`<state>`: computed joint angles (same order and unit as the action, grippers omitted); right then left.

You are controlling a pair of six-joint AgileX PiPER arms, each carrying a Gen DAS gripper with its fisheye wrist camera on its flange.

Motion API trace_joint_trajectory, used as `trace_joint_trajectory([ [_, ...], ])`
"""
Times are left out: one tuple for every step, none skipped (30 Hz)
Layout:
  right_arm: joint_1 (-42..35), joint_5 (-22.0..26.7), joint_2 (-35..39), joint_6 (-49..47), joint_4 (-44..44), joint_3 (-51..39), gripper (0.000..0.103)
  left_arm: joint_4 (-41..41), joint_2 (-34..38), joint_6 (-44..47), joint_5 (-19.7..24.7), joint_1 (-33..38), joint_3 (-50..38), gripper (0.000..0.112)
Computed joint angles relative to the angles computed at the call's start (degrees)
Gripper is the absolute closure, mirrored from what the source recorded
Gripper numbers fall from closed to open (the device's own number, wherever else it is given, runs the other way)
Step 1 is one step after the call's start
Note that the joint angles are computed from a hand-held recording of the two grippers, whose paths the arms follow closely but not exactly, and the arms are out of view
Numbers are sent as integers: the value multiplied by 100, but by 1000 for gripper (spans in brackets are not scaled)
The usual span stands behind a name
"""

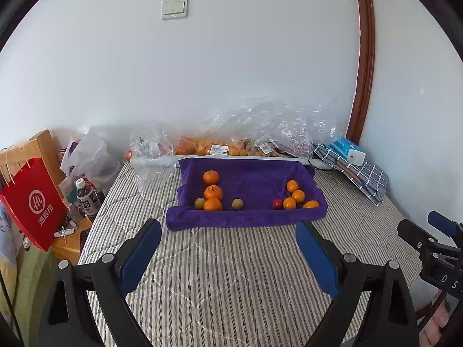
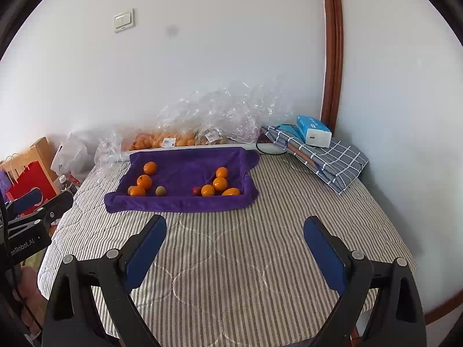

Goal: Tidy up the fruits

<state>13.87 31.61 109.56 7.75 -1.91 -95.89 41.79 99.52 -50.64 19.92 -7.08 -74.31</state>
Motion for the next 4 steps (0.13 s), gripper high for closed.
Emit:
trace_joint_trajectory([
  [-2,0,3,-13,19,-2,8,5,1,-6,-4,9,1,18],
  [-4,0,6,-33,42,-4,8,35,3,-34,3,0,0,18],
  [-3,-1,10,-41,48,-5,8,28,-3,-12,-21,15,15,18],
  [1,8,27,-40,38,-23,8,9,2,14,-17,14,3,18],
])
